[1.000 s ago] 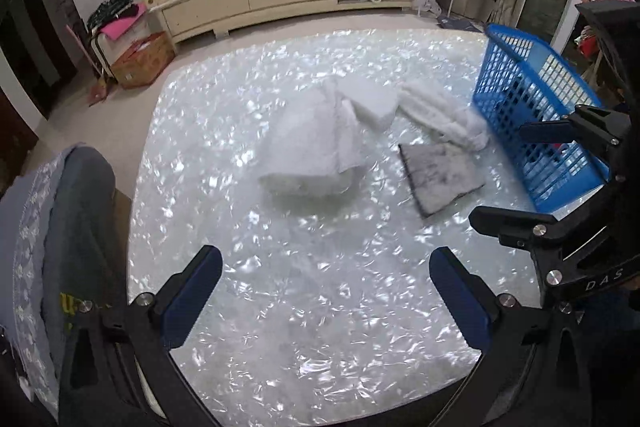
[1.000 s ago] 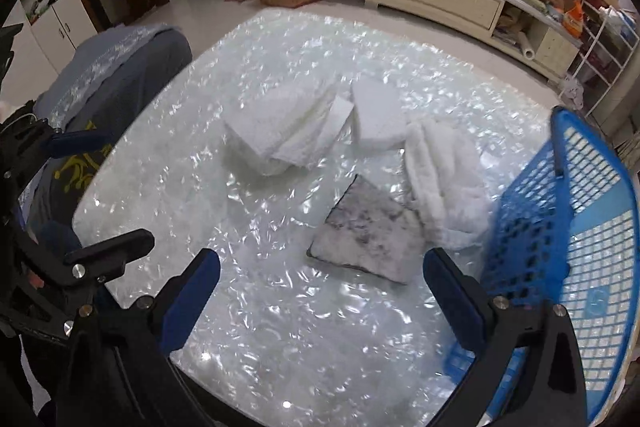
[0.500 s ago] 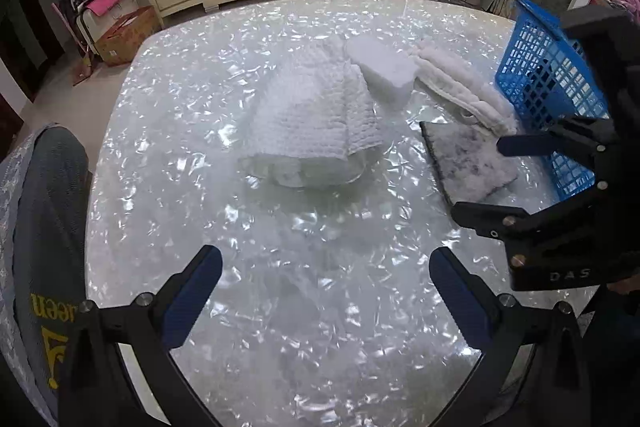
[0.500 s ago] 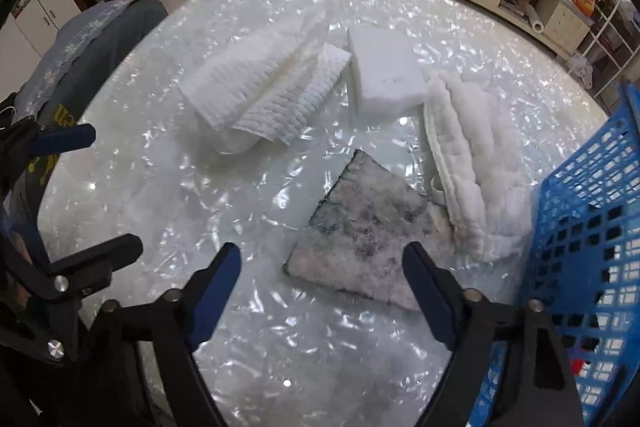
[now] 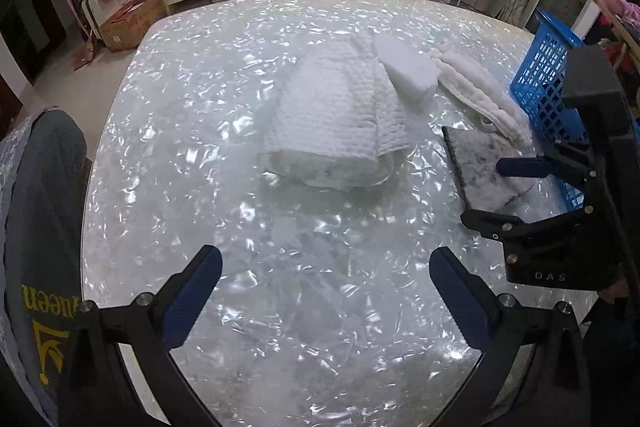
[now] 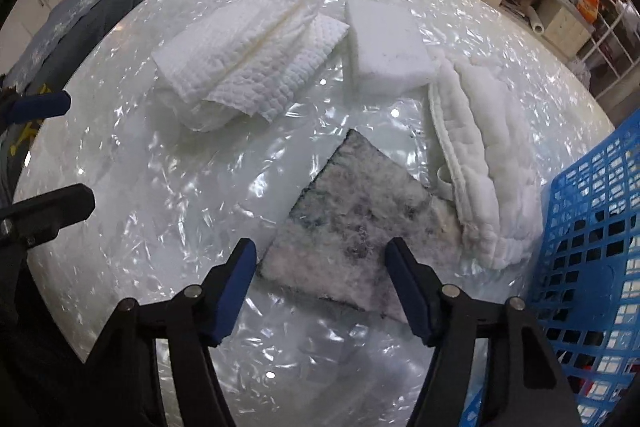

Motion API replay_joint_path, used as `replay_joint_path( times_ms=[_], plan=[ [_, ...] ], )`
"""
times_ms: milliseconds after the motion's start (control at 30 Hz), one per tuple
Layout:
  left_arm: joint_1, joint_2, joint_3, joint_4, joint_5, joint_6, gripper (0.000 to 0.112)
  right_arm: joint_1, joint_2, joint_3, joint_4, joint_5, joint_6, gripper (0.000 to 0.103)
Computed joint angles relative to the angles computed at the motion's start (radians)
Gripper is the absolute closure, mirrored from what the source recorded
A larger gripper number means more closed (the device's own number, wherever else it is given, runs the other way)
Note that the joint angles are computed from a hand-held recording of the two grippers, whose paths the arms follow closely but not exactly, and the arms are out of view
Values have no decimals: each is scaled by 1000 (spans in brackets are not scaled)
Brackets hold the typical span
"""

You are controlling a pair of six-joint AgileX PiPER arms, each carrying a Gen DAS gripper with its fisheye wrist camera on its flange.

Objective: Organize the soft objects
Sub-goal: 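Grasp the grey-white fuzzy cloth with the right gripper, then drop the fuzzy cloth into the basket while the left gripper grasps the white towel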

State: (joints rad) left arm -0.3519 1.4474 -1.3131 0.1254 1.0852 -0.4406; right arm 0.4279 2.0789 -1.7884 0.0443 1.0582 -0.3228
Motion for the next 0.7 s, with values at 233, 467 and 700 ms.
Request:
replay_joint_path(
  times_ms=[233,467,700],
  plan=[
    [13,-23,8,-11,0,5,9,-1,-23,17,-29,7,22,82],
    [-5,-39,-21,6,20,7,9,-13,-99,76,-23,-9,8,89],
    [-15,-13,-90,34,61,37,9,-43,-197,91,31,33,-44,89]
  ],
)
